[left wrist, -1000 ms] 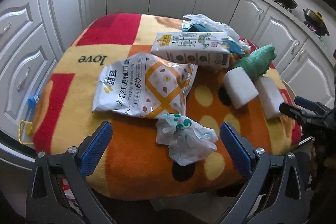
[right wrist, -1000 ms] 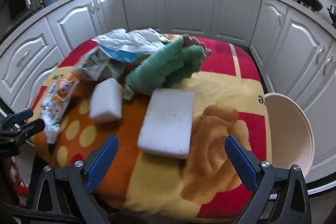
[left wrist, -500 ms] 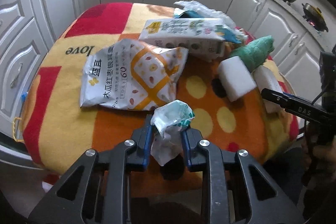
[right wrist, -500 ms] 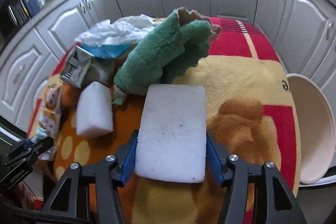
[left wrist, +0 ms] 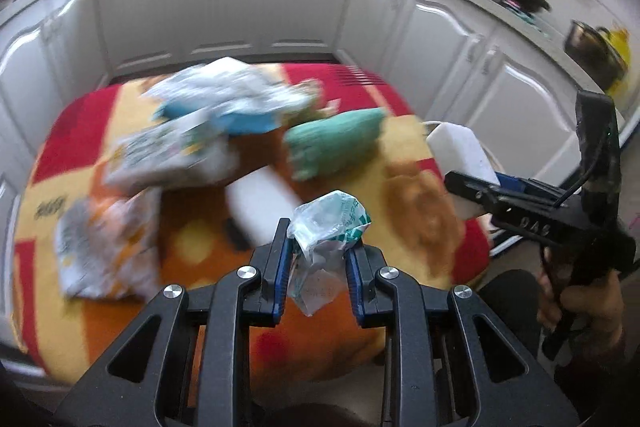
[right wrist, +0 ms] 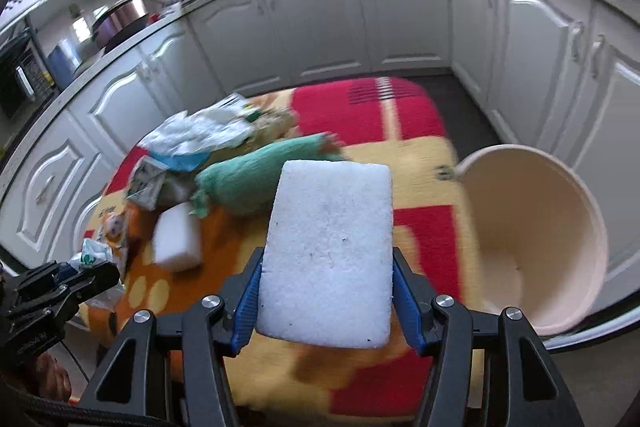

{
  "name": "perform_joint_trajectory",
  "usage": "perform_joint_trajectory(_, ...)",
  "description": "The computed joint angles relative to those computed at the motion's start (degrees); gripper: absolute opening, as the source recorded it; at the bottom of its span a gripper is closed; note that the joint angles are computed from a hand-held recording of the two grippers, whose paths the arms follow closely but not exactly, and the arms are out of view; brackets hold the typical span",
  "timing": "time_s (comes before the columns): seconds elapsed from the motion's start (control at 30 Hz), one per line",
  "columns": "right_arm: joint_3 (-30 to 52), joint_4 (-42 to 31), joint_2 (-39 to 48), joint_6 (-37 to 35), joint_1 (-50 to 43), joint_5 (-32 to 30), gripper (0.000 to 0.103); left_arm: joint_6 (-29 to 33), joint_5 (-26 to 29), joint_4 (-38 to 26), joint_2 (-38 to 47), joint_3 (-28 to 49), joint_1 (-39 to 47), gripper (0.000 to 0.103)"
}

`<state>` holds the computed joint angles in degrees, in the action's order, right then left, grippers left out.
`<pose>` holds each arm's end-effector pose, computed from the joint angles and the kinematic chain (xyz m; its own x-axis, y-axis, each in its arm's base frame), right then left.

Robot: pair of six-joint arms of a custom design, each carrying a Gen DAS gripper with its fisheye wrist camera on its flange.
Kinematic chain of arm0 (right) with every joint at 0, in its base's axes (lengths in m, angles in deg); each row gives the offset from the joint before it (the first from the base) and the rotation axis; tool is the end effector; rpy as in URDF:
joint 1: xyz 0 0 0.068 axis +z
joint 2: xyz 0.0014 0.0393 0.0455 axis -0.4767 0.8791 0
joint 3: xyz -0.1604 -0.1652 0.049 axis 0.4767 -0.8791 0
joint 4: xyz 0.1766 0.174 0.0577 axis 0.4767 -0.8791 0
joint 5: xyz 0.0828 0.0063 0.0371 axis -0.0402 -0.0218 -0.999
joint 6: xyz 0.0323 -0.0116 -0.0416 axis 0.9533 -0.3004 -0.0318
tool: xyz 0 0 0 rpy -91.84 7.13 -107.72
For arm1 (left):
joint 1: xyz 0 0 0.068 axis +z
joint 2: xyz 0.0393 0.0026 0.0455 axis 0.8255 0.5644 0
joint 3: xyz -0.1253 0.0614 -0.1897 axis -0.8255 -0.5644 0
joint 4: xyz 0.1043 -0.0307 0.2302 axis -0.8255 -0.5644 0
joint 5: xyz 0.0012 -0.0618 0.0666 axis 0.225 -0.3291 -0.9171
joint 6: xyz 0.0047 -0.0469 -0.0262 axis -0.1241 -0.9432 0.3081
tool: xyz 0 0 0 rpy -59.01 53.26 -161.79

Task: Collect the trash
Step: 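Carry wrapper and sponge to the beige bucket and open both grippers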

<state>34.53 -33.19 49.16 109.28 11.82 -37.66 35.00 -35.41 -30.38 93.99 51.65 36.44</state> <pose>0.1772 0.1435 0.2233 -0.7881 -0.0531 -0.6133 -0.2232 0.9531 0.2043 0.1200 -0.0444 0.2783 -0.7804 0.0334 -0.6243 0.2000 0.9594 -0.1987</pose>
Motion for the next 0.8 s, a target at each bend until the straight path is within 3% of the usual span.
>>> perform_joint_trajectory(0.13,-3.01,-4.93,-8.04,-2.93,-7.32,0.11,0.057,-4.9,-3.57,7.39,10.53,3.12,-11.38,0.022)
perform_joint_trajectory(0.33,-6.29,-9.07,-14.67,-11.43,-23.45,-3.05,0.057,-7.72,-3.06,17.97,27.96,10.05,-19.51,0.023)
perform_joint_trajectory(0.53,-8.59,-6.95,-12.8,-20.4,-42.38,-11.44,0.057,-8.29,-2.68,25.87,44.81,18.28,-22.68,0.023)
perform_joint_trajectory(0.7,-10.15,-0.79,-7.05,-23.35,-47.06,-12.26,0.057,-8.7,-2.92,27.42,57.13,26.95,-23.65,0.023)
perform_joint_trajectory(0.8,-10.2,1.27,-3.08,-24.82,-49.57,-13.45,0.057,-9.0,-3.31,27.96,59.7,28.5,-24.09,0.023)
